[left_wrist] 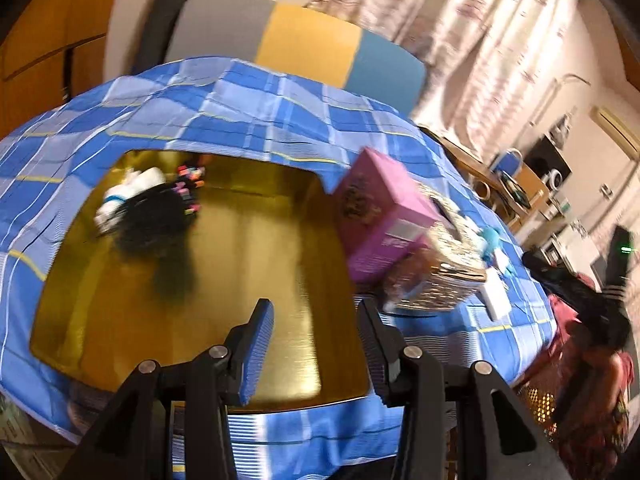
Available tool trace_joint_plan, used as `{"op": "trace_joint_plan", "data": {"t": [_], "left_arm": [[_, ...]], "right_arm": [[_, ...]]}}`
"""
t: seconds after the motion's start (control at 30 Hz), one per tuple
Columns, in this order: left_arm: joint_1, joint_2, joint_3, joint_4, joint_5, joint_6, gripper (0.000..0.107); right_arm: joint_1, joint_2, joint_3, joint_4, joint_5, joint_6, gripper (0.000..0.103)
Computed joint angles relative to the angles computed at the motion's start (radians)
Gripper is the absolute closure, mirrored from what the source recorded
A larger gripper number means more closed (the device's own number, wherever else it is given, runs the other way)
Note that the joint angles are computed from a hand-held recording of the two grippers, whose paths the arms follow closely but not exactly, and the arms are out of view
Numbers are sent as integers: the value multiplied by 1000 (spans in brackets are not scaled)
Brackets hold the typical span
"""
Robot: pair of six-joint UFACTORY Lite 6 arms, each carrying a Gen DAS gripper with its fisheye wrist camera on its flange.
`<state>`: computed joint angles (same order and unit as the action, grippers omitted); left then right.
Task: Organize soft objects
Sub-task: 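Grasp the blue Tempo tissue pack with the right tool while the left tool approaches the white sponge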
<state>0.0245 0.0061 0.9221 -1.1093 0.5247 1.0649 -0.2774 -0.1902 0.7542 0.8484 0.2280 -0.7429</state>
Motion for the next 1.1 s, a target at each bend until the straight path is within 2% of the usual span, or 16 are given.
{"op": "trace_joint_plan", "data": {"t": [0.13, 0.23, 0.3, 0.37, 0.47, 0.6, 0.67, 0.73, 0.8, 0.87, 0.93, 1.0, 1.07, 1.1], "left_arm": [[-95, -15, 5, 59, -38, -78, 63], [-156, -29, 6, 109, -64, -145, 63], [-195, -33, 8, 149, -77, -193, 63], [-229, -38, 10, 185, -92, -232, 63], [-283, -39, 18, 230, -111, -286, 63], [-355, -14, 57, 298, -129, -368, 63], [-390, -8, 74, 323, -135, -402, 63], [-423, 3, 92, 361, -141, -447, 63], [-456, 18, 110, 375, -142, -464, 63], [-502, 36, 130, 437, -151, -528, 63], [-535, 61, 154, 455, -142, -548, 63], [-569, 82, 177, 480, -130, -575, 63], [-597, 101, 197, 486, -120, -577, 63], [-606, 105, 202, 491, -119, -578, 63]], "right_arm": [[-248, 246, 140, 69, 42, -200, 40], [-362, 434, 282, 24, 118, -179, 40], [-392, 507, 334, -1, 123, -141, 40], [-423, 592, 403, -10, 188, -116, 40], [-429, 623, 401, 78, 285, -185, 40], [-445, 608, 362, 225, 520, -362, 40], [-456, 573, 355, 209, 528, -364, 40], [-472, 534, 367, 197, 455, -414, 40], [-458, 525, 407, 107, 295, -418, 40], [-440, 590, 508, -49, 231, -347, 40], [-421, 696, 657, -205, 252, -286, 37], [-397, 819, 828, -352, 349, -246, 29], [-356, 899, 937, -469, 404, -226, 27], [-344, 914, 949, -494, 388, -259, 27]]}}
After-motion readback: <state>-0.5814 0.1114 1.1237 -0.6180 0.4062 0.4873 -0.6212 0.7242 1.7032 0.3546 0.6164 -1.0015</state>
